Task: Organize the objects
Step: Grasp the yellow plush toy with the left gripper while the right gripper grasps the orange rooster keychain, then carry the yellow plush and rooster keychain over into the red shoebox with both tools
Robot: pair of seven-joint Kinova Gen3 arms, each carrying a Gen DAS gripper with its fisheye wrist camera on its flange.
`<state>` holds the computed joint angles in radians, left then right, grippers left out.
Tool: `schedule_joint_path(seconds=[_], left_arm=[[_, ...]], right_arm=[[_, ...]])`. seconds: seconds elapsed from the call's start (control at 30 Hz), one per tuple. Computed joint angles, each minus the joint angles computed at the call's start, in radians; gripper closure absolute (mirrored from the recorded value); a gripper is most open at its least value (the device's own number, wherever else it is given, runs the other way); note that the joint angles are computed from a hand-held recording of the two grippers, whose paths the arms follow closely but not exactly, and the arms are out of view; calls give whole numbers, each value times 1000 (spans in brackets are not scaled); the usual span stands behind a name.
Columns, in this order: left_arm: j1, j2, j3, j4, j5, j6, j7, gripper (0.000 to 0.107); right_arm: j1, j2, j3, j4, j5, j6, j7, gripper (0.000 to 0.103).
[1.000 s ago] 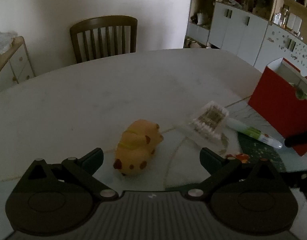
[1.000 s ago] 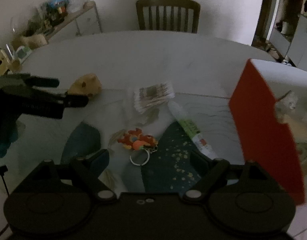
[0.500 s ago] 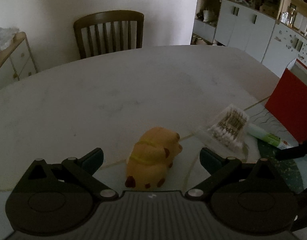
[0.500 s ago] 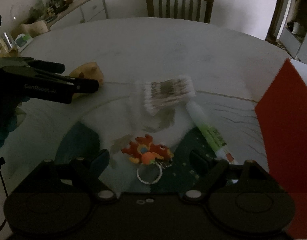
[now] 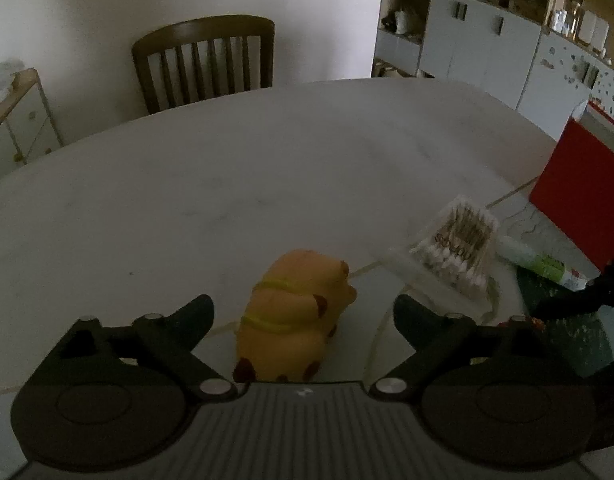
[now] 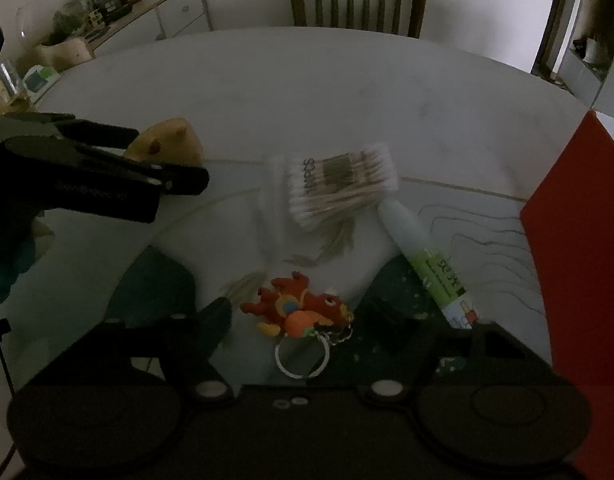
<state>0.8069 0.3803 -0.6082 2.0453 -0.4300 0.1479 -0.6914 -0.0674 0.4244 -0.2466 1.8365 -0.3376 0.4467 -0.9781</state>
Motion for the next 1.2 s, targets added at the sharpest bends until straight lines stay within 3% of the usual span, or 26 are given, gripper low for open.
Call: schedule_joint_path(seconds=[0.17, 0.23, 0.37, 0.63, 0.83, 1.2], left_arm=[[-29, 2, 33, -5, 7, 11, -11, 33], [-2, 6, 11, -7, -9, 17, 11, 36], [20, 3, -10, -2, -23, 20, 46, 55], [-36, -39, 85, -4, -66, 73, 97, 60], [7, -79, 108, 7, -140, 127, 213, 61], [-34, -186, 321, 9, -141, 251, 352, 61]], right_arm=[[-6, -2, 3, 6, 9, -12, -1, 42], [-20, -4, 13, 9, 21, -17, -13, 43], [-18, -9, 16, 12, 27, -16, -29, 43], [30, -40, -6, 30, -16, 8, 0, 43], [94, -91, -16, 55, -108, 50, 80, 43], [124, -219, 74, 112, -246, 155, 228, 43]])
